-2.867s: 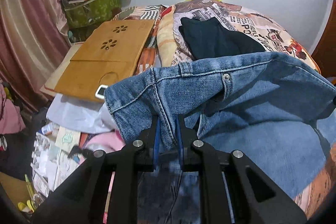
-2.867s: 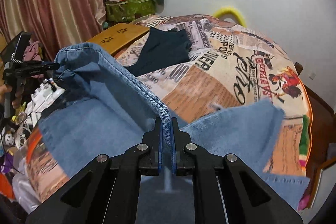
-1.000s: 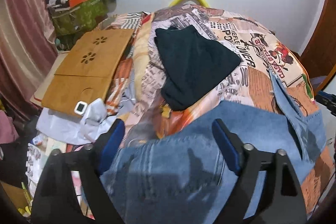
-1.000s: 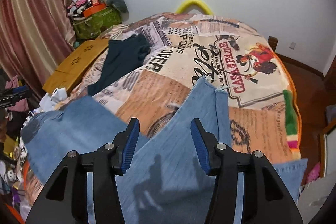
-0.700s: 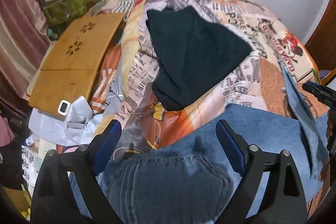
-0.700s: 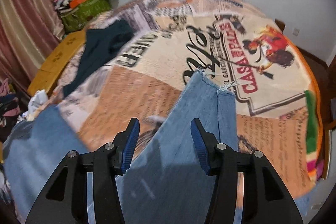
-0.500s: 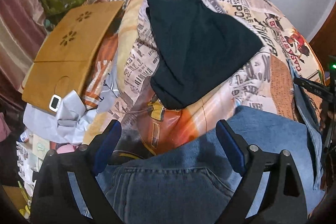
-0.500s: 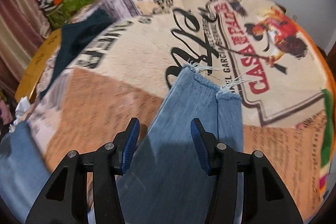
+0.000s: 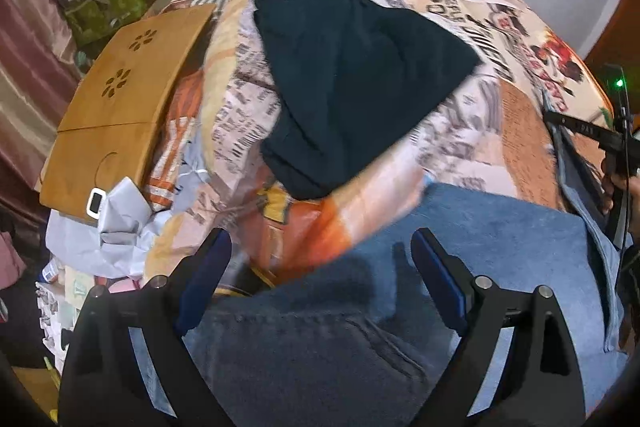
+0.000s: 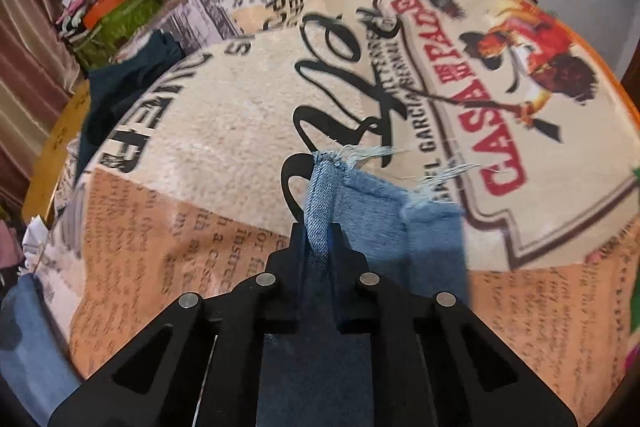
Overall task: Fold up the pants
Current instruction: 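Grasp the frayed leg hem with the right tool and lift it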
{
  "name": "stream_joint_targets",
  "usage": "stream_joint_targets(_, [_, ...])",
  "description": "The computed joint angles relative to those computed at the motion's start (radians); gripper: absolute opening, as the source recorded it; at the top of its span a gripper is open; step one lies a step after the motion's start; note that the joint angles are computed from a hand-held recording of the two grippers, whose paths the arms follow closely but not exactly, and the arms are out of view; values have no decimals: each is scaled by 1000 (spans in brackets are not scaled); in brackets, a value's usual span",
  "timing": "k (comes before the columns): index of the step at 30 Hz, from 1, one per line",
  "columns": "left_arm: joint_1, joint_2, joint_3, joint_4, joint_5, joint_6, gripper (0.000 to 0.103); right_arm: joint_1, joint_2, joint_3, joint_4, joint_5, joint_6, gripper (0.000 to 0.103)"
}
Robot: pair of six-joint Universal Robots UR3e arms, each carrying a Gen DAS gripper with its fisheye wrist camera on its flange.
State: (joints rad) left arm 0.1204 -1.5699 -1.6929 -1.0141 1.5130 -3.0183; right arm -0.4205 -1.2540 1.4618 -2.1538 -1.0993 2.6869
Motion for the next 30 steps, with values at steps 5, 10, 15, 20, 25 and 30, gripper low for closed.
stream_joint_targets(5, [-62,37,-4,-46,-7,-22,92,-162,-214,78,140,113,-114,9])
stream_joint_targets(10, [-174,41,9,-88,3,-76,92,-406,-415,42,444,251,-298,8])
stream_joint_targets(15, [-288,22,40,-118,32,-127,92,-679,-488,-147,825,375,-535,8])
stream_joint_targets(20, [-381,9,54,-147,29,-177,92,-901,-452,-382,1183,451,-740,8])
stream_joint_targets(25, [-469,-9,54,-128,66,-229,92,-1098,-433,-505,1529,462,-1005,8])
stream_joint_targets(30, [-485,-8,57,-129,73,-253,92,-1168,-506,-311,1433,372,-1049,8])
